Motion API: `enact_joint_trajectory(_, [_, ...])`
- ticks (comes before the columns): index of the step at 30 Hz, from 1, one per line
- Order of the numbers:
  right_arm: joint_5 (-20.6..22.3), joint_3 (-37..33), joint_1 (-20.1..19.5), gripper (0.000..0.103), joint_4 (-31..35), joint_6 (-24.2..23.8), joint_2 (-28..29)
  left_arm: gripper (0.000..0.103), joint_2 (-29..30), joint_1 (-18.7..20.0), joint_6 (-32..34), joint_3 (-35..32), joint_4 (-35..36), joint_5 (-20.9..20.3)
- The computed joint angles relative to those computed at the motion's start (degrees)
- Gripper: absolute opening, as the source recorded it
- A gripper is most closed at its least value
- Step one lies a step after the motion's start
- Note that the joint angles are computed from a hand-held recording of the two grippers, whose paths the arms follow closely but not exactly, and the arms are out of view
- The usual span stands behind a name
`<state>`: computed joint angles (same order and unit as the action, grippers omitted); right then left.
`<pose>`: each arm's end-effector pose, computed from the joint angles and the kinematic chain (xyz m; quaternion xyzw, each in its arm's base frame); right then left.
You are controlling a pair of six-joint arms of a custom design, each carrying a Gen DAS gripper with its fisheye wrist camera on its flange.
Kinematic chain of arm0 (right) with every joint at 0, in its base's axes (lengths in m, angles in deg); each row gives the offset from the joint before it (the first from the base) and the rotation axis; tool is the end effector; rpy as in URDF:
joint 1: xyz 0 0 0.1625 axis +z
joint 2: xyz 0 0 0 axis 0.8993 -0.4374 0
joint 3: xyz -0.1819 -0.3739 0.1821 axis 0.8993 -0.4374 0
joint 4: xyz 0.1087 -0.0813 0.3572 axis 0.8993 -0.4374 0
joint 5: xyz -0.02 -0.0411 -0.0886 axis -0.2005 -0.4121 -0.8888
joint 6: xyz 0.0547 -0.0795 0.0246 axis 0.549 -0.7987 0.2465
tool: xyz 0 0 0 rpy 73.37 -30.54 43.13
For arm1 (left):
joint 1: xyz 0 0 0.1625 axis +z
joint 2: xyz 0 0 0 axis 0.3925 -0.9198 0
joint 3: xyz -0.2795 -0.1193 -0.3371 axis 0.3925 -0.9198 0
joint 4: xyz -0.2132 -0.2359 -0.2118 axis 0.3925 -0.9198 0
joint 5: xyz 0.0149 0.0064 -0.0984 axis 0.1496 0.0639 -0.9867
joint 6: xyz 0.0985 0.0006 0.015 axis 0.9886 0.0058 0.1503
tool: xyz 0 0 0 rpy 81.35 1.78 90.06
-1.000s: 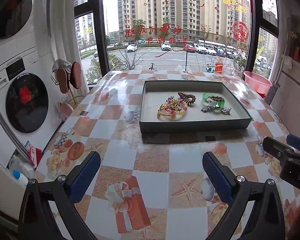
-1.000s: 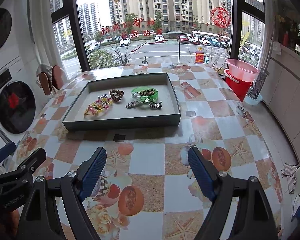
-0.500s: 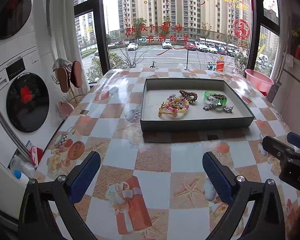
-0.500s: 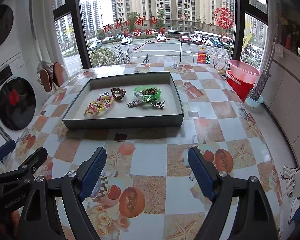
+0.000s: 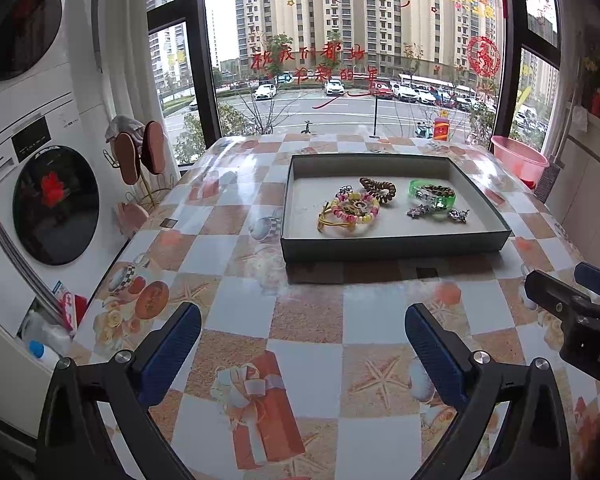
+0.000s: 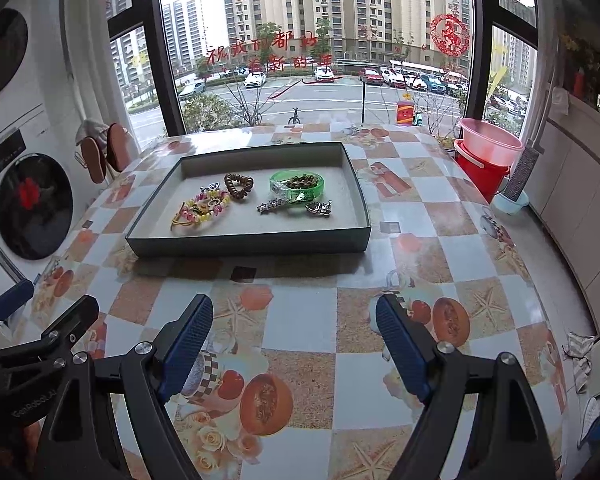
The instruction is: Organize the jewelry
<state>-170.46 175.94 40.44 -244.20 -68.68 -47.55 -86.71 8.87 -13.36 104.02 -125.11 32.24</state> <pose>0.1886 -0.4920 0.3899 0.0222 -0.8371 0.4113 0.3599 -0.4577 -0.5388 0.1162 0.2656 0.8456 -0.3360 0.3188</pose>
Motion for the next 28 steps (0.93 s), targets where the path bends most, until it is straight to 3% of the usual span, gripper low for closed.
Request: enact_joint_trajectory(28, [0.26, 0.19, 0.02, 0.086, 0.44, 0.75, 0.40, 0.103, -0.06, 0.31, 0.45, 0.05, -0.34, -1.23])
